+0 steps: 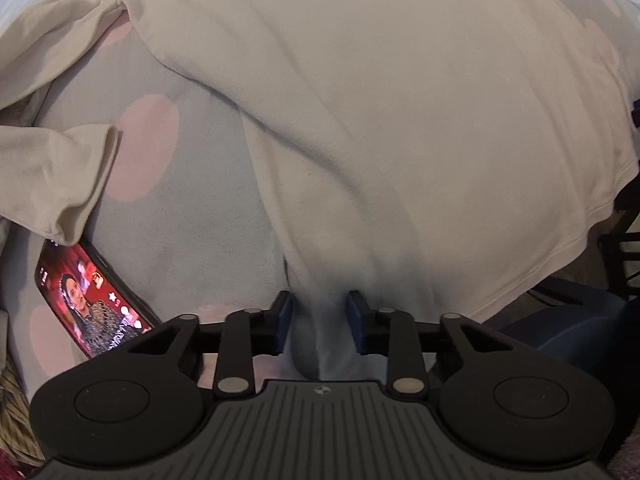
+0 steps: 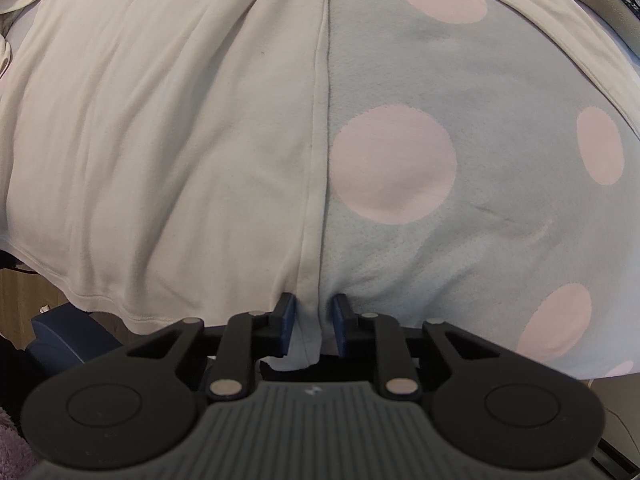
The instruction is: Fold clothes
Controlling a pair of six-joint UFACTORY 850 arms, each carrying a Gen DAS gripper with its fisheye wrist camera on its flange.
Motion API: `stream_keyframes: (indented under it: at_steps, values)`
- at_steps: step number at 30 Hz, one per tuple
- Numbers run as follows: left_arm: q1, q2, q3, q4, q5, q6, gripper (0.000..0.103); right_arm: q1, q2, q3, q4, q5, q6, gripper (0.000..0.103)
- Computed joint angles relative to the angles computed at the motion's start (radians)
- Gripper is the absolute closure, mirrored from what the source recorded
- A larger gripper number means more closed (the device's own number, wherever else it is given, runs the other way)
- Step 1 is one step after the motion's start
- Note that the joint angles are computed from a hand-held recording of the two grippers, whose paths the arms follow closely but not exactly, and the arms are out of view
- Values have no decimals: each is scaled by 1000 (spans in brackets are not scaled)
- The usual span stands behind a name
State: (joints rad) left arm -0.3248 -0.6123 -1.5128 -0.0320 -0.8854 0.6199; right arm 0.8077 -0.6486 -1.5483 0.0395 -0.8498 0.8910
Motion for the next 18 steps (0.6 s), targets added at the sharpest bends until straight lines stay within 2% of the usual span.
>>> stream_keyframes:
  at_steps: [5, 10, 11, 13, 15, 18]
  values:
    - [-1, -10, -8, 9, -12, -40, 86, 0, 9, 10, -3, -2, 0, 80]
    - [3, -17, -17, 6, -15, -44, 85, -3, -27, -38, -6, -15, 5, 80]
    - [1, -16, -13, 9, -9, -39, 86, -4, -25, -34, -2, -11, 3, 87]
    - [-3, -10, -9, 14, -5, -32, 101, -5, -16, -30, 0, -11, 2, 95]
    - [1, -11, -29, 7, -25, -42, 101, -5, -5, -29, -4, -21, 6, 99]
    - [16, -5, -74, -14, -100, -47, 101, -6, 35, -21, -1, -31, 5, 101]
